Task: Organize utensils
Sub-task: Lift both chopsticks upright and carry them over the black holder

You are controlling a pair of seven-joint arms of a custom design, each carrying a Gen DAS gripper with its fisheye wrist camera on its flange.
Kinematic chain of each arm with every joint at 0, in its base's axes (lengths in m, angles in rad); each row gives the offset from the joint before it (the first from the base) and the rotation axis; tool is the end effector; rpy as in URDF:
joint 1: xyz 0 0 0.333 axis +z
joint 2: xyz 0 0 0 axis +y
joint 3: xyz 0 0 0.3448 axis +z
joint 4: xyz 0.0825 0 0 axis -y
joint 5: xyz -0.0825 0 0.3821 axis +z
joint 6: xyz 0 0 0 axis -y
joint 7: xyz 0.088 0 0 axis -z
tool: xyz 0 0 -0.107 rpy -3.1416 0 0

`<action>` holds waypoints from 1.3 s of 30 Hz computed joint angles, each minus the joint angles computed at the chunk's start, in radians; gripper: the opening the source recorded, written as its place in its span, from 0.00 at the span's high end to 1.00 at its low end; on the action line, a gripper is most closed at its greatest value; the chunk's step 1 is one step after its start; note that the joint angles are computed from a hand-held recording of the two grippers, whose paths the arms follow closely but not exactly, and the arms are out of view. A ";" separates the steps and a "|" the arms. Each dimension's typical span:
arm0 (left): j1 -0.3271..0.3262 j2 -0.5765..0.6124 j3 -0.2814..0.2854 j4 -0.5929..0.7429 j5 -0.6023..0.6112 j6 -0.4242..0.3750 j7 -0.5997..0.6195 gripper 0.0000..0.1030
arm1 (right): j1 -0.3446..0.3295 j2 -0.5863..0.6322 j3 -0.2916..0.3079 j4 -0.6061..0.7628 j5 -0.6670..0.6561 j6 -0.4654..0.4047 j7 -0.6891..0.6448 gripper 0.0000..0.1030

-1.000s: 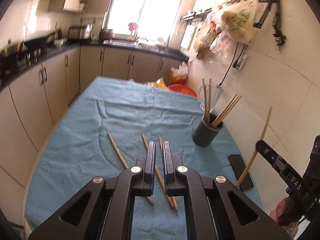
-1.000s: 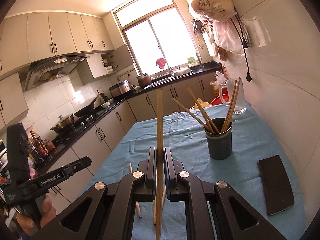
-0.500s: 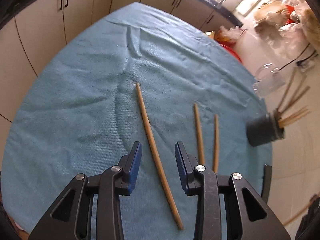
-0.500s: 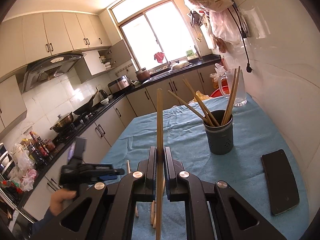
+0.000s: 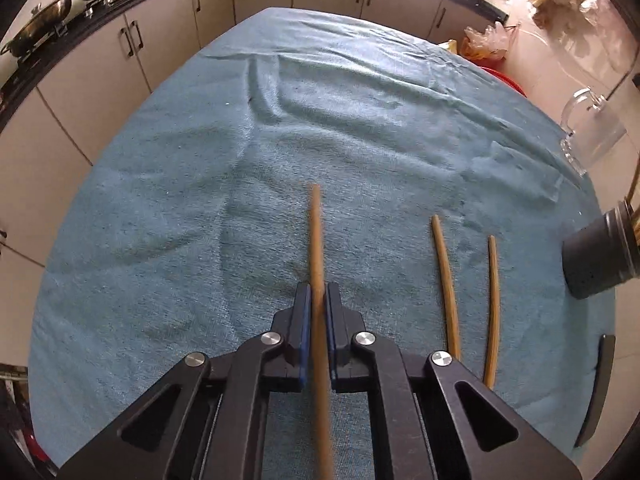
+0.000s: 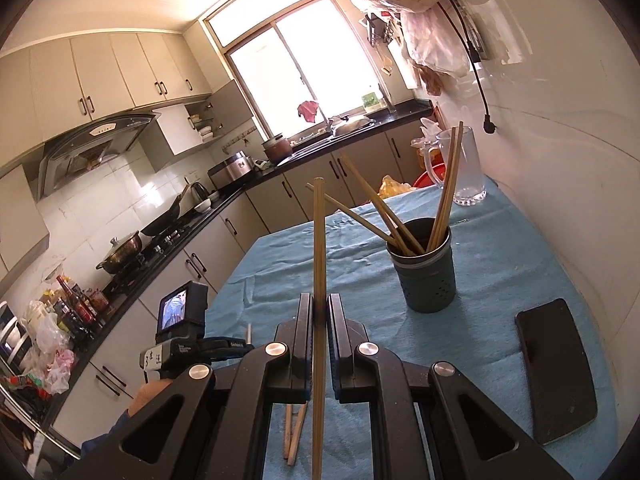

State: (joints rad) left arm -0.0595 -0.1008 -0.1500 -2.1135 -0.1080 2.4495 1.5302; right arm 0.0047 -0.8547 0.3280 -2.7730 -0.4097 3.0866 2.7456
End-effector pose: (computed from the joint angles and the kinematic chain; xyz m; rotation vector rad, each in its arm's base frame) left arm 0.5406 -0.1177 0.5351 -1.9260 2.1365 -0.5667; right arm 0.2901 0.1636 0.5774 -1.1269 1.6930 -0.6369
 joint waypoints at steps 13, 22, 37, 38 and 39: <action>-0.087 -0.306 0.103 -0.164 -0.504 0.144 0.472 0.94 | -0.059 -0.017 0.049 0.022 -0.016 -0.011 0.042 0.93; -0.129 -0.395 0.140 -0.173 -0.613 0.137 0.581 0.94 | -0.115 -0.055 0.083 0.018 -0.041 0.014 0.083 0.93; -0.175 -0.406 0.124 -0.086 -0.668 0.075 0.607 0.94 | -0.239 -0.137 0.074 0.008 -0.019 0.052 0.090 0.93; -0.180 -0.402 0.120 -0.073 -0.672 0.074 0.609 0.94 | -0.251 -0.146 0.070 0.005 -0.016 0.059 0.091 0.93; -0.185 -0.397 0.119 -0.064 -0.676 0.071 0.612 0.94 | -0.258 -0.152 0.068 0.004 -0.014 0.060 0.090 0.93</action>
State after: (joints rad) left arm -0.2443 -0.4976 -0.0313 -2.1770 -0.7841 2.5208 2.1422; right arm -0.2535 -1.0069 0.3958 -2.7687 -0.4237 3.1466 2.8357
